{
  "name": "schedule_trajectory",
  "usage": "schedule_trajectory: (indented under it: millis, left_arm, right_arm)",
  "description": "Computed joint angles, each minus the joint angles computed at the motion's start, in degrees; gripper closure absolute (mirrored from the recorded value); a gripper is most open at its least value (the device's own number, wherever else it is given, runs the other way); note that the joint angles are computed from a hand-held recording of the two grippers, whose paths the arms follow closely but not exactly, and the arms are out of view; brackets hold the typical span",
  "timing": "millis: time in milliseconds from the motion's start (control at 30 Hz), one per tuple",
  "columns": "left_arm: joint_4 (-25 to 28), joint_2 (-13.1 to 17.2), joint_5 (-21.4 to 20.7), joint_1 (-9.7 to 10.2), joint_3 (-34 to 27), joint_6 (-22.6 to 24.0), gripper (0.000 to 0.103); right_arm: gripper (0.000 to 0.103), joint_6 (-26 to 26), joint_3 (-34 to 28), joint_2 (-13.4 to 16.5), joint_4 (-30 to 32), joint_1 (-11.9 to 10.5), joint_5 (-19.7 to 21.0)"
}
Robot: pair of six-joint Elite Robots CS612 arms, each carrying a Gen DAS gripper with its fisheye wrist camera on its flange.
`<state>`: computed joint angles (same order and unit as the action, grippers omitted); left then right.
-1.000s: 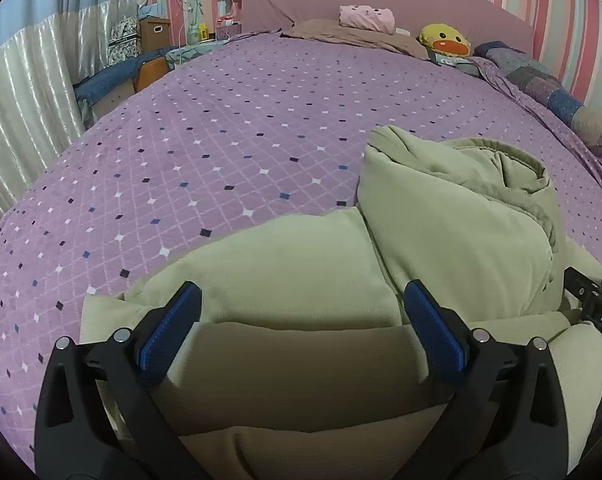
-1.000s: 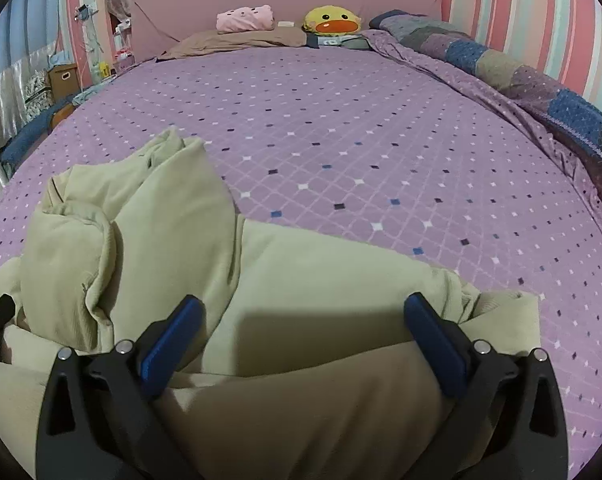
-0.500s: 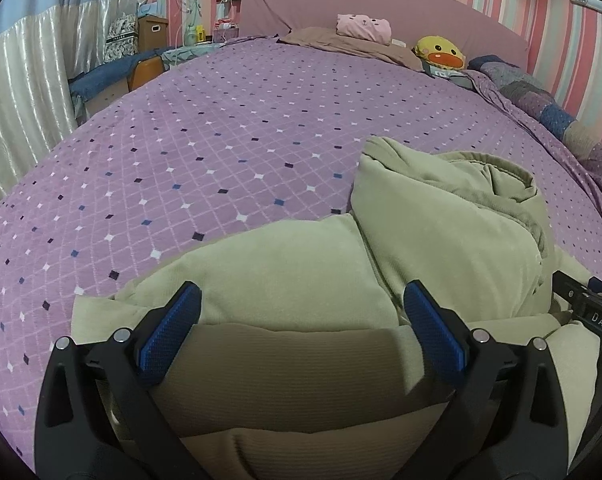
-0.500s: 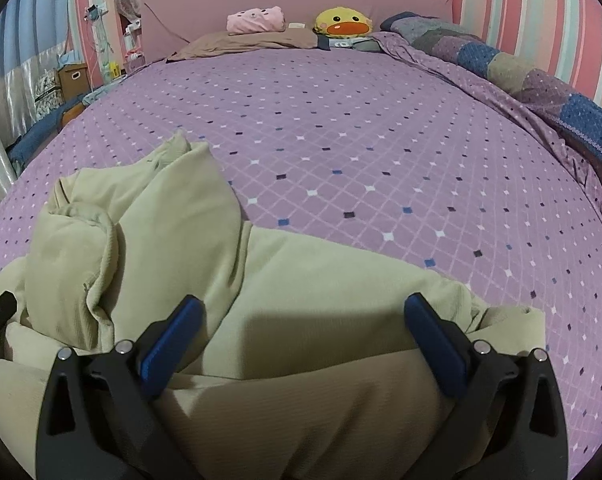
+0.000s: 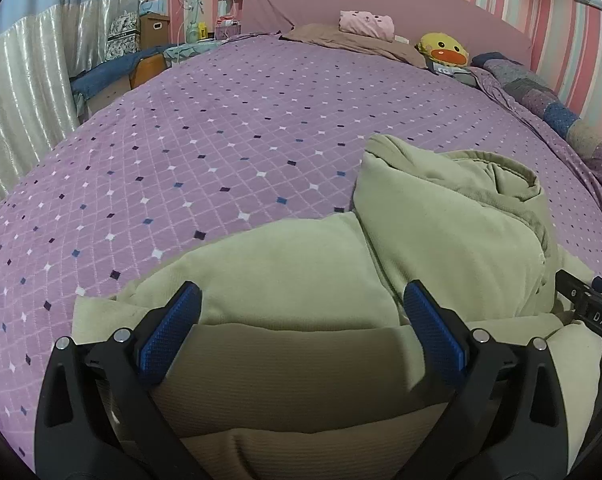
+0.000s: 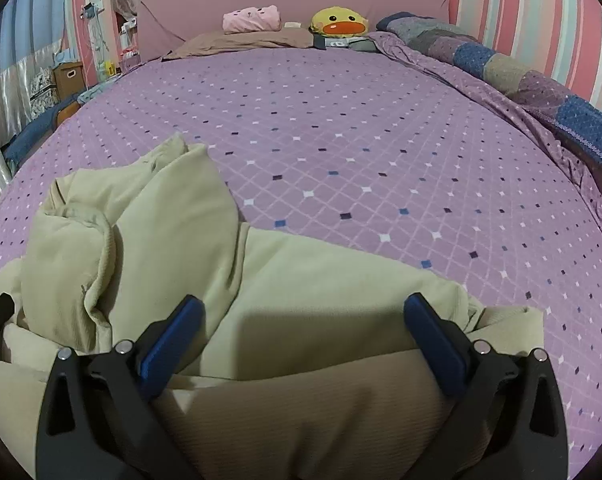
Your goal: Fold large clothes
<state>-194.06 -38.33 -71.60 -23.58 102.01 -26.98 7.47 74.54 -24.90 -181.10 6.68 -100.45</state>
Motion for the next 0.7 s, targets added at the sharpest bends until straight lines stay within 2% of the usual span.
schedule_trajectory:
  millis: [233,700]
  left_arm:
    - [1.4,-0.3,0.5,-0.15,-0.1,0.0,0.003]
    - [0.9,-0.4,-0.4,-0.06,0.2,-0.3,0.003]
  right_arm:
    - [0.001,0.2,0.0,-0.3,1.2,0.1,-0.1]
    - [0.001,0.2,0.0,-0.4,1.2,0.1,0.0]
